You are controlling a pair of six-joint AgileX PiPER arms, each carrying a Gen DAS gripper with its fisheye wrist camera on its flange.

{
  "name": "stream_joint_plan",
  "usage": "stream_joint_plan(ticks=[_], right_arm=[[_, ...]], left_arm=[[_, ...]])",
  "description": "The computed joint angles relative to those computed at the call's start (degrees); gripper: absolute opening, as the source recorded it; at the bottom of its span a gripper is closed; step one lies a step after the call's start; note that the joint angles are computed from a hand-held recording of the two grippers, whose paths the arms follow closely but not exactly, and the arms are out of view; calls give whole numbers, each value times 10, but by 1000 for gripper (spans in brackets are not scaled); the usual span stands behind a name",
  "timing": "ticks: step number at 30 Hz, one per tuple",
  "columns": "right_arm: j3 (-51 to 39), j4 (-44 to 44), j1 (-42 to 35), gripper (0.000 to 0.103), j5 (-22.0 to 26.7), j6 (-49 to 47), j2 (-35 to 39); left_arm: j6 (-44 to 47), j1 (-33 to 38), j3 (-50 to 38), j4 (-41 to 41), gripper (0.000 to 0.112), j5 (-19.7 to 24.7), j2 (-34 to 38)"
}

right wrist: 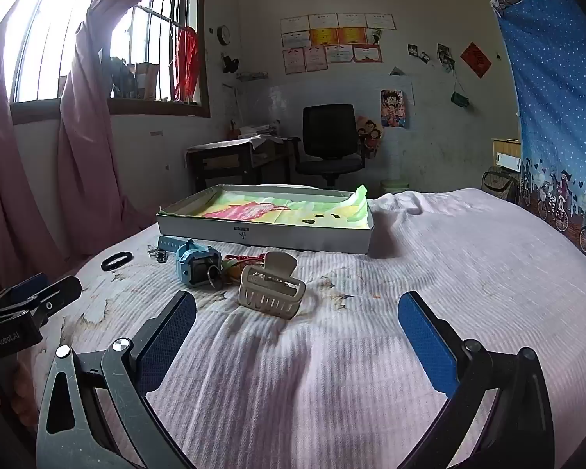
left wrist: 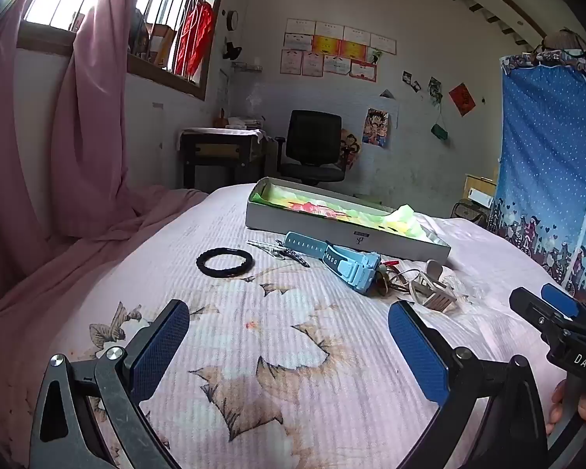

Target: Organize jewelry

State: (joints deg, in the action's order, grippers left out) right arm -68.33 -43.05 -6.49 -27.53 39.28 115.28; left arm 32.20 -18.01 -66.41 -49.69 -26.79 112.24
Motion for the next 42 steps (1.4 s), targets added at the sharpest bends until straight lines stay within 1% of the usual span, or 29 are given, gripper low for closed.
stream_joint_plan(ticks=[22,42], right_arm=[[-1,-3,-2,102,-5,10,-2],[6,7,-3,102,-11,-1,-3]], left_arm=[[5,0,0,-3,102,1,0],[5,0,0,-4,102,1,0]])
